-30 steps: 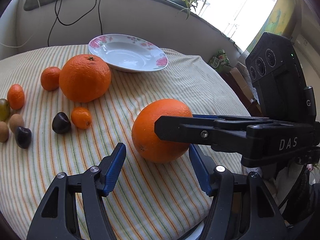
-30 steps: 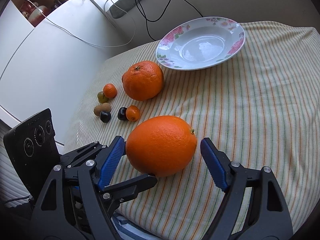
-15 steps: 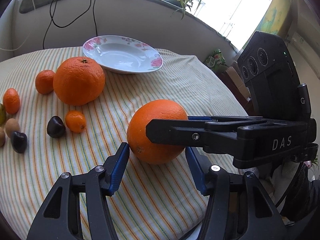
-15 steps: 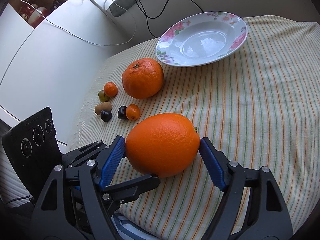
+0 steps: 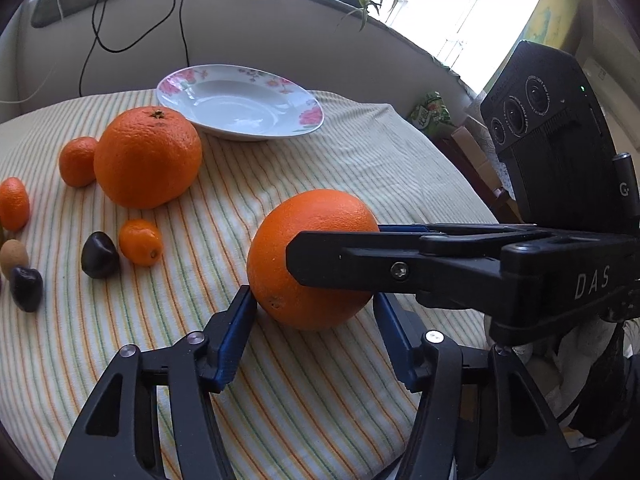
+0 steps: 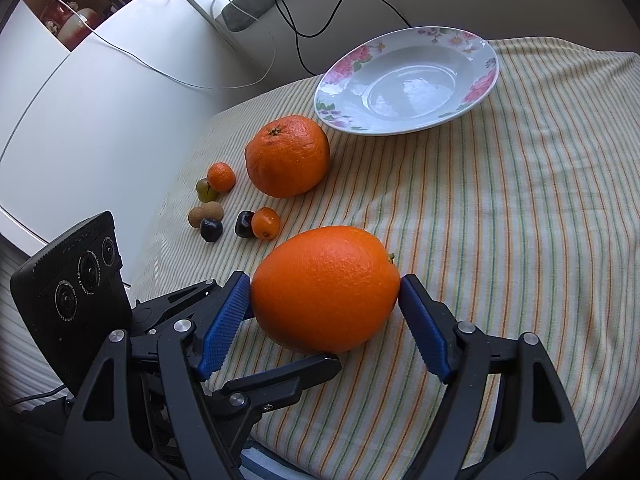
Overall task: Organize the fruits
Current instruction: 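Lift the large orange with the right gripper toward the white floral plate, then lower the orange onto the plate and open the right gripper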
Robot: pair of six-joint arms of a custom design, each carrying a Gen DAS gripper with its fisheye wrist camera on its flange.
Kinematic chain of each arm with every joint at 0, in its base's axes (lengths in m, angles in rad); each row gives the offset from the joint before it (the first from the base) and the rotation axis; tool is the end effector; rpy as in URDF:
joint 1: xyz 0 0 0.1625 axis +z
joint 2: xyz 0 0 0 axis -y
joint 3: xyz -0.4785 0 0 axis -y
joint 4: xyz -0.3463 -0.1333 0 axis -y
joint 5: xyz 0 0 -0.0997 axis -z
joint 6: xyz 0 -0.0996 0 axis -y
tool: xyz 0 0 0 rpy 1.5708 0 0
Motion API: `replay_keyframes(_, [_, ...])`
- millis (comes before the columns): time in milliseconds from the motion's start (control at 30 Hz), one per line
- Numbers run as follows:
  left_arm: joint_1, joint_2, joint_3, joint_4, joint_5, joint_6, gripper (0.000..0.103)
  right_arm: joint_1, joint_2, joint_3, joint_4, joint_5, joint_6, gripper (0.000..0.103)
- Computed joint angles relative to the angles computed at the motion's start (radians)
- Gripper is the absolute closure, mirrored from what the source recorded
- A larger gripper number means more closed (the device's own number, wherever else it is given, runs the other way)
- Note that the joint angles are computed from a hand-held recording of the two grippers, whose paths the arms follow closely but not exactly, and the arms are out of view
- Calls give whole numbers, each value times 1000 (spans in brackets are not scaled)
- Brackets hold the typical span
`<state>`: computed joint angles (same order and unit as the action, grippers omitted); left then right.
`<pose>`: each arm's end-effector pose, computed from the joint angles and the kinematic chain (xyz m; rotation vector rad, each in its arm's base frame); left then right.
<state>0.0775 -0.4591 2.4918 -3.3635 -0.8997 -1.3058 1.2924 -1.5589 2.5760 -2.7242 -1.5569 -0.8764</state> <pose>-0.3367 -0.2220 -0.0349 0.3614 2.6456 -0.8619 0.0470 -0.3256 0.2613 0.9066 -2.9364 0.1874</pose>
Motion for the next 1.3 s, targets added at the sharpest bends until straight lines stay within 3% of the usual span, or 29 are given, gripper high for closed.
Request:
replay_keyframes(567, [49,-55,-67,61,58,116,43,78,-18,-69,8,22,19,24])
replay_keyframes(867, [107,-97,-112,100,98,210,43,143,33,-130,-18,32,54,24])
replay_keyframes(1300, [229,-135,-142,55,116,344,43,205,175,-233,-75,43,116,24])
